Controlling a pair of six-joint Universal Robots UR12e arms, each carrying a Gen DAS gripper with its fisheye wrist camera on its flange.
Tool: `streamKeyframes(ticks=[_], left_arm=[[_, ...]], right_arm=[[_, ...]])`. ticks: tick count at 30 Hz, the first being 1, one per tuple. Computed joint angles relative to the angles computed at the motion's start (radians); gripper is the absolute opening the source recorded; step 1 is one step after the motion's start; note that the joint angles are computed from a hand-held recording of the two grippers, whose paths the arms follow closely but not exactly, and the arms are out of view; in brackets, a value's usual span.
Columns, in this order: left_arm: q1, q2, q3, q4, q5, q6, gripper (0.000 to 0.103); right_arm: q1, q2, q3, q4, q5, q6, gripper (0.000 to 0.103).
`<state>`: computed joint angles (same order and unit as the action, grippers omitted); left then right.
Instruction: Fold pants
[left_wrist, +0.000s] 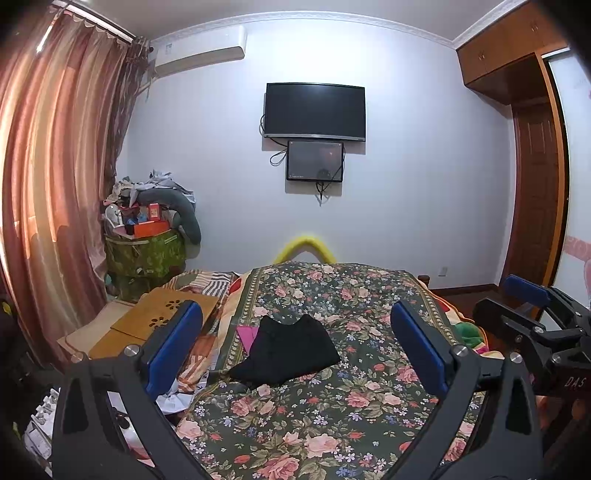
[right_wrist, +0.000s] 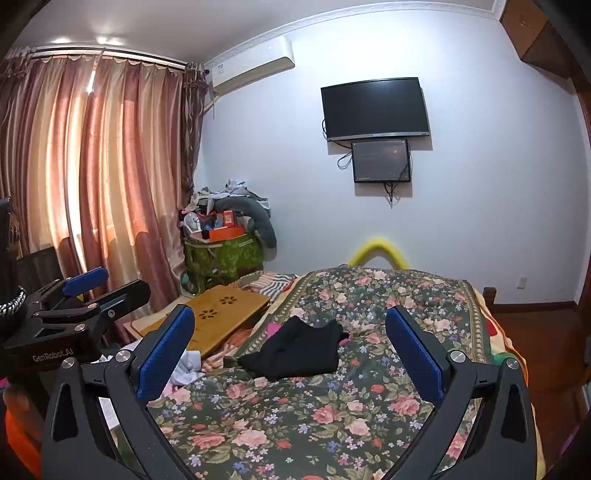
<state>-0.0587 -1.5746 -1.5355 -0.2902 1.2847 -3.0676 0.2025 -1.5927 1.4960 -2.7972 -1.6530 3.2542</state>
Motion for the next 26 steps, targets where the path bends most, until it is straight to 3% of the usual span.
streamKeyframes(ticks=[26], left_arm=[[0.001,0.002,-0.002,-0.019,-0.026,0.029,0.103]], right_arm=[[0.002,0.004,-0.008,0.014,-0.016,0.01,0.103]])
